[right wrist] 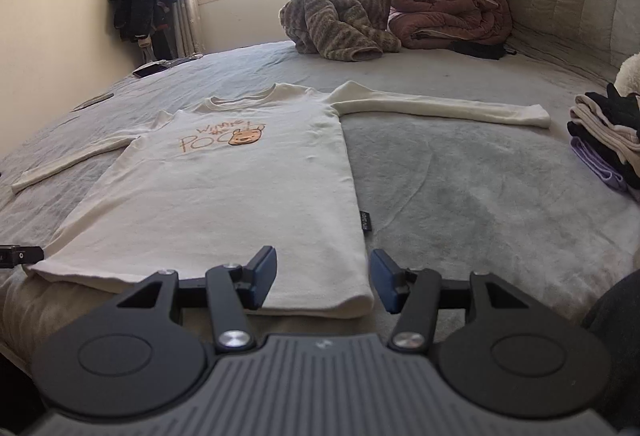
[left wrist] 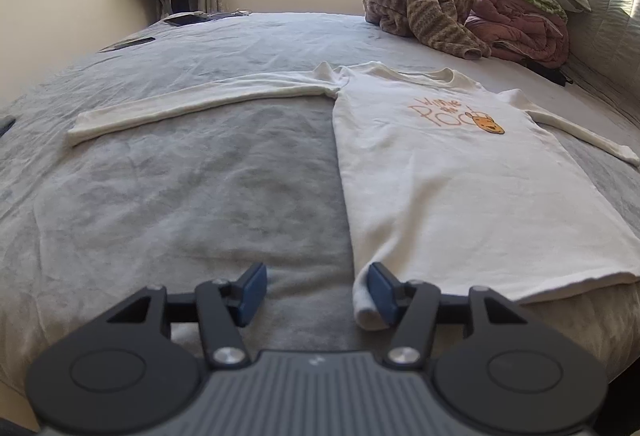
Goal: Fold clothes
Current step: 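Open both grippers and release the hem, then move both open grippers up over the sweatshirt body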
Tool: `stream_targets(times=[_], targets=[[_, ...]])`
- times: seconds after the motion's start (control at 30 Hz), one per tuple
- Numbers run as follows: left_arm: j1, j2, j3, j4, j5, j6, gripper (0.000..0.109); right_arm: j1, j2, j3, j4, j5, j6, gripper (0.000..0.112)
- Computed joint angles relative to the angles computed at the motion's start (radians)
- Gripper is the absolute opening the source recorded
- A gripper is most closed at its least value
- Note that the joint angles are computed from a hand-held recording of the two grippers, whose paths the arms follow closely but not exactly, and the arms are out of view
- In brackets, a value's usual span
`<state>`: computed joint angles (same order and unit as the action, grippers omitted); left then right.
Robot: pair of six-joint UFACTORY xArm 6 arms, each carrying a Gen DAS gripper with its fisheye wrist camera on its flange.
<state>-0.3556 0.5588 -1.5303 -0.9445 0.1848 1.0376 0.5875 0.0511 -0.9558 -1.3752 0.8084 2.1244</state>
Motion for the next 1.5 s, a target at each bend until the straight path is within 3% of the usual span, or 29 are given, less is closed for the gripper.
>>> stream_targets(times=[0.07, 0.13, 0.37, 0.5, 0.57, 0.7, 0.73, 0.87, 1.0, 1.1, 1.17, 1.33, 1.5], targets=[[-0.005, 0.001, 0.002, -0.004, -0.014, 0.014, 0.058, -0.016, 0.031, -0.036, -0.022, -0.050, -0.014, 0.037], [-0.007, 0.003, 0.001, -0.001, -0.022, 0.016, 0.058, -0.031, 0.068, -0.078, -0.027, -0.098, -0.036, 0.033], [-0.012, 0.012, -0.004, 0.008, -0.044, 0.020, 0.059, -0.055, 0.210, -0.219, 0.080, -0.176, -0.247, 0.033], [-0.006, 0.011, -0.009, 0.003, -0.035, 0.011, 0.060, -0.064, 0.182, -0.182, 0.098, -0.175, -0.248, 0.031], [-0.002, 0.017, -0.014, 0.044, -0.042, -0.049, 0.059, -0.071, 0.151, -0.153, 0.143, -0.152, -0.255, 0.031], [0.014, 0.038, -0.048, 0.149, -0.005, -0.204, 0.059, -0.125, 0.097, -0.106, 0.200, -0.239, -0.269, 0.031], [0.017, 0.043, -0.060, 0.148, 0.008, -0.215, 0.059, -0.135, 0.090, -0.104, 0.212, -0.251, -0.287, 0.036], [-0.002, 0.070, -0.109, 0.165, -0.017, -0.223, 0.059, -0.179, 0.091, -0.137, 0.247, -0.288, -0.438, 0.039], [-0.026, 0.105, -0.182, 0.198, 0.016, -0.220, 0.059, -0.254, 0.133, -0.167, 0.439, -0.393, -0.697, 0.040], [-0.058, 0.119, -0.201, 0.162, 0.018, -0.098, 0.059, -0.275, 0.176, -0.193, 0.626, -0.394, -0.958, 0.041], [-0.072, 0.125, -0.197, 0.191, 0.009, -0.081, 0.059, -0.285, 0.189, -0.197, 0.688, -0.406, -1.063, 0.049], [-0.066, 0.199, -0.316, 0.461, 0.033, -0.352, 0.058, -0.316, 0.224, -0.248, 0.814, -0.414, -1.257, 0.049], [-0.065, 0.360, -0.630, 0.600, 0.198, -0.489, 0.058, -0.357, 0.304, -0.346, 0.984, -0.422, -1.410, 0.050]])
